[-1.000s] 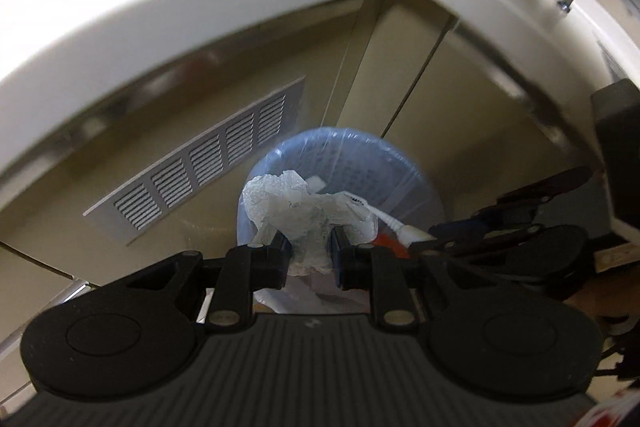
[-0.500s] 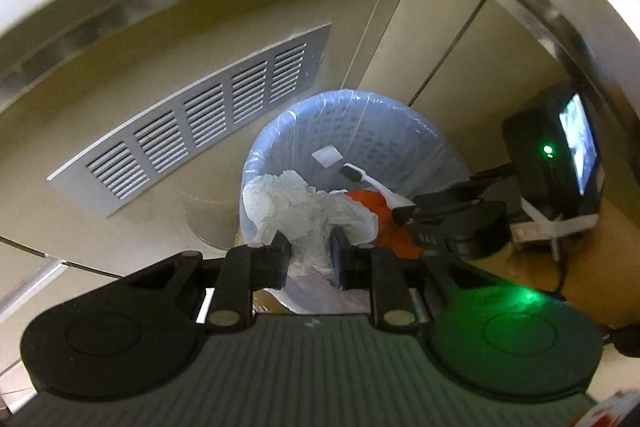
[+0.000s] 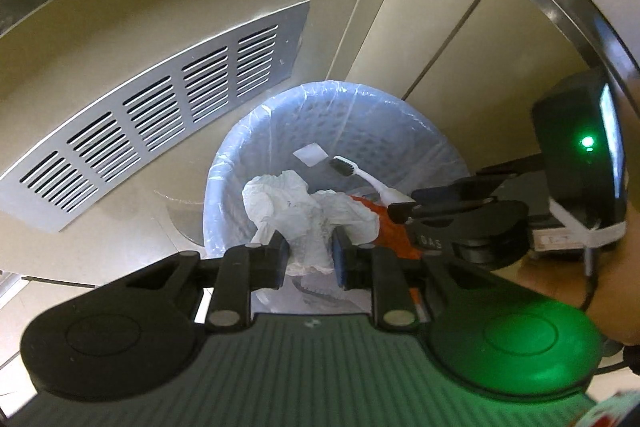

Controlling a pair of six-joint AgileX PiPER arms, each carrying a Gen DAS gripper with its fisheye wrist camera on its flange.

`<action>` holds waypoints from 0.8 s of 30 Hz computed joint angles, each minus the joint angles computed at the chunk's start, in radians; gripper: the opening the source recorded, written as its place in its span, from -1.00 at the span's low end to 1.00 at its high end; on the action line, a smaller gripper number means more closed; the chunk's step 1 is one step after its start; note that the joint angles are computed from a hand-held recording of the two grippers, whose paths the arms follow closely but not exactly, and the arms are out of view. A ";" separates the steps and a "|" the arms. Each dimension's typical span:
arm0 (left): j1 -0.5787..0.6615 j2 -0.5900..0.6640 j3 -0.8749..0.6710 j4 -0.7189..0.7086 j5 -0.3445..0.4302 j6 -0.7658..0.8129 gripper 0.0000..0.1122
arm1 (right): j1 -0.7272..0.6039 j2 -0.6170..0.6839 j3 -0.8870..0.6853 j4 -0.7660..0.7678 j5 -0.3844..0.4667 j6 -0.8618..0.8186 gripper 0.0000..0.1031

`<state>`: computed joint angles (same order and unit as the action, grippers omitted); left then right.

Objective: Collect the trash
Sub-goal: 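Open both tools to drop the toothbrush and tissue into the wastebasket, then lift both open tools back toward the counter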

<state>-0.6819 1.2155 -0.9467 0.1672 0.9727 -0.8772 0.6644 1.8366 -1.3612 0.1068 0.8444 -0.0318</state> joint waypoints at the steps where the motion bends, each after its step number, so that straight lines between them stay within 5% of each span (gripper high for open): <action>1: 0.002 -0.001 0.004 -0.003 -0.003 0.003 -0.63 | -0.006 -0.008 0.004 0.012 -0.001 -0.012 -0.59; 4: 0.004 -0.001 0.016 -0.007 -0.017 0.001 -0.61 | -0.021 -0.026 0.018 0.059 -0.014 -0.056 -0.59; 7: 0.018 0.003 0.033 -0.020 -0.042 0.006 -0.37 | -0.026 -0.028 0.011 0.089 -0.010 -0.070 -0.46; 9: 0.015 0.000 0.036 -0.016 -0.040 0.005 -0.37 | -0.023 -0.034 0.015 0.085 -0.015 -0.060 0.11; 24: 0.006 -0.040 0.070 -0.004 -0.030 -0.011 -0.37 | -0.008 -0.098 0.056 0.090 -0.031 -0.054 0.12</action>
<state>-0.6760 1.1754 -0.8764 0.1630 0.9426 -0.8881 0.6565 1.7382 -1.3056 0.1971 0.8134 -0.0861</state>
